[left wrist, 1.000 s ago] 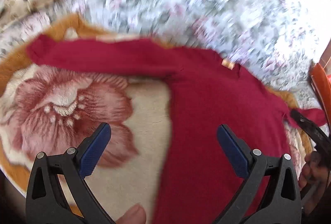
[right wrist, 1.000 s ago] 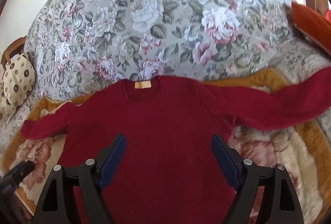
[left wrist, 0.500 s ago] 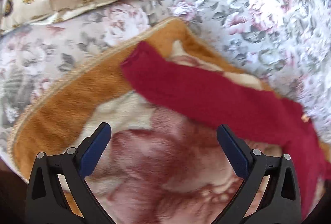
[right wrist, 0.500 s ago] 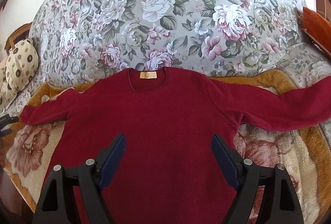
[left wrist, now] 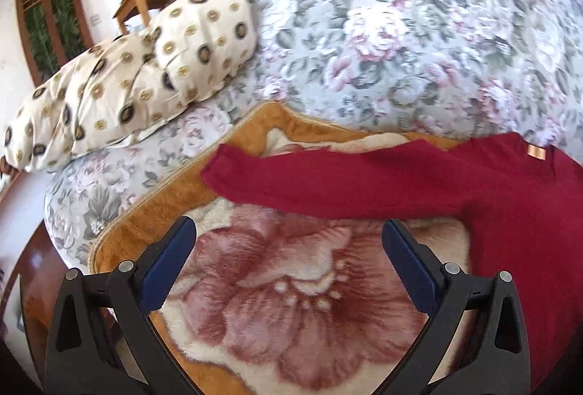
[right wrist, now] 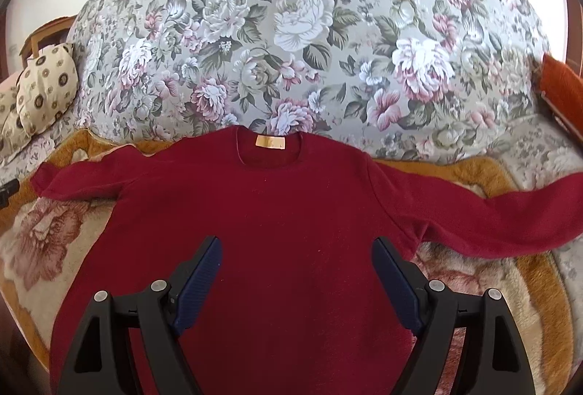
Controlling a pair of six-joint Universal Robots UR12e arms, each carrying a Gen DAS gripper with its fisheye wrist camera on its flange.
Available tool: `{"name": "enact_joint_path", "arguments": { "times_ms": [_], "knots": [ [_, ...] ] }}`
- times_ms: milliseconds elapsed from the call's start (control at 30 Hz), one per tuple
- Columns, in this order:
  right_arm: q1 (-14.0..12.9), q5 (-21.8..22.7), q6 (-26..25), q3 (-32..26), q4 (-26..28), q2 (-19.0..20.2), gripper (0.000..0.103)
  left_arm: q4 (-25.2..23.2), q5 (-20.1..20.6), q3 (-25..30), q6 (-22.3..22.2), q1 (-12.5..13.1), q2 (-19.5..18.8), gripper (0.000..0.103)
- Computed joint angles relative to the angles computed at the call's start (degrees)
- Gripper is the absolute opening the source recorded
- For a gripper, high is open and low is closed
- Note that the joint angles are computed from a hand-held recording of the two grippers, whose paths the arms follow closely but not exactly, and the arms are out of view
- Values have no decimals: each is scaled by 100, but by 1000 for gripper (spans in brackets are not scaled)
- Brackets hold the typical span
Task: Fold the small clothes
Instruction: 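Move the left tool to the sweater sleeve nearest it and grasp the cuff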
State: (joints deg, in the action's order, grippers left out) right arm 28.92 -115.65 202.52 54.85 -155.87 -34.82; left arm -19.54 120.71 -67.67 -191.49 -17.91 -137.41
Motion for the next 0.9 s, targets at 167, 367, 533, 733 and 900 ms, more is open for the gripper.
{"name": "enact_joint_path", "arguments": {
  "times_ms": [167, 367, 533, 733, 900],
  "knots": [
    [14, -94, -180, 84, -165, -39, 82, -1, -169, 12, 151, -44, -6, 102],
    [-21, -52, -25, 173, -157, -95, 82, -96, -315, 46, 106, -27, -26, 102],
    [-7, -63, -85, 117, -117, -56, 82, -167, -394, 76, 56, 13, -57, 102],
    [7, -32, -173, 19, -73, 3, 82, -208, -531, 87, 38, 52, -81, 102],
    [4, -28, -156, -7, -33, 18, 82, -252, -902, 54, 62, 112, -87, 102]
  ]
}}
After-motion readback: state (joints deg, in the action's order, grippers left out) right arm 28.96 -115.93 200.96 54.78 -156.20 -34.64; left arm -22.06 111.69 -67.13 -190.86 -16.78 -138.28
